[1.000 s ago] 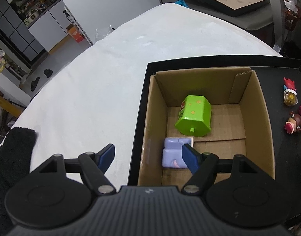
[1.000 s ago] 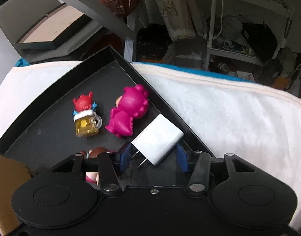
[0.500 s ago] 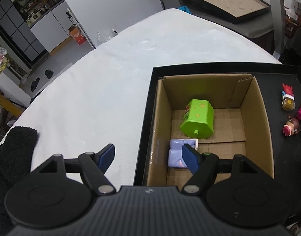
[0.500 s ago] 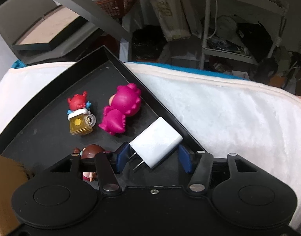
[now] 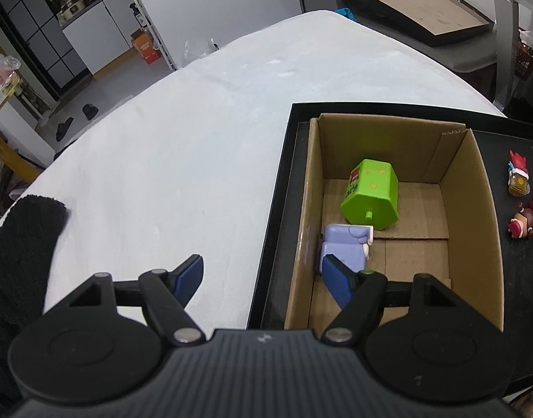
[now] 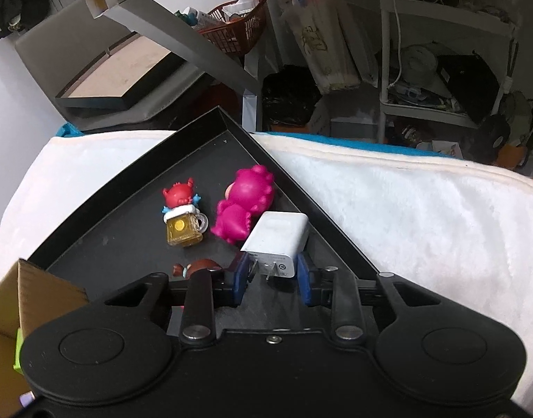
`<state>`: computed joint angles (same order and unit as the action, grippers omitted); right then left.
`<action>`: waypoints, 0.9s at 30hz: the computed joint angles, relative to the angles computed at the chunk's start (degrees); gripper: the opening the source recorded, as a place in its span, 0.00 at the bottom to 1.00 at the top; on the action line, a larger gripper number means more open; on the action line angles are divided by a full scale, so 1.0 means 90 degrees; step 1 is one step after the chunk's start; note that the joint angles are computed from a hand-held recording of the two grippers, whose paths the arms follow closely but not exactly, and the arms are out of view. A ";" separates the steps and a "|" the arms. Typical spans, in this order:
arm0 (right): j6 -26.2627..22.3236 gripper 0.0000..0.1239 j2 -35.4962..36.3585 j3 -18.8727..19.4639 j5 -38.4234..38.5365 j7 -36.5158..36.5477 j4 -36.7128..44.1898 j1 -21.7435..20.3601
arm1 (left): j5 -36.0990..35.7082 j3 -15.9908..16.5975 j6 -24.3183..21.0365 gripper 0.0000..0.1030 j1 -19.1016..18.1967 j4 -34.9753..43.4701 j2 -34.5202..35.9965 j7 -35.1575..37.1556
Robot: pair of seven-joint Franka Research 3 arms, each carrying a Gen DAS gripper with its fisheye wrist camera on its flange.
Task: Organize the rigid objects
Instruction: 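Lift the white charger with the right tool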
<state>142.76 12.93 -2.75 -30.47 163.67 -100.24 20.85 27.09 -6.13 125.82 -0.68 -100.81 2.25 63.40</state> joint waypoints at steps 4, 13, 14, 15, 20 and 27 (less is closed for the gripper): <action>-0.0204 0.24 -0.0060 0.0025 -0.0248 0.0073 -0.0039 0.0113 | -0.0080 0.0009 0.0068 0.72 0.0022 -0.0077 -0.0028 0.0063; -0.1138 0.34 0.0352 0.0100 0.0034 -0.0367 0.0529 0.0205 | -0.0330 0.0051 0.0181 0.72 0.0101 -0.0064 0.0078 0.0158; -0.1335 0.42 0.0433 0.0066 -0.0033 -0.0301 0.0653 0.0268 | -0.0356 0.0053 0.0180 0.72 0.0107 -0.0039 0.0104 0.0176; -0.1434 0.43 0.0509 0.0024 -0.0112 -0.0237 0.0750 0.0308 | -0.0374 0.0056 0.0177 0.72 0.0111 -0.0012 0.0129 0.0192; -0.1309 0.38 0.0649 -0.0083 -0.0221 -0.0144 0.0839 0.0334 | -0.0444 0.0072 0.0206 0.72 0.0132 0.0091 0.0229 0.0243; -0.0811 0.33 0.0553 -0.0144 -0.0384 -0.0124 0.0617 0.0324 | -0.0539 0.0075 0.0221 0.72 0.0139 0.0140 0.0308 0.0265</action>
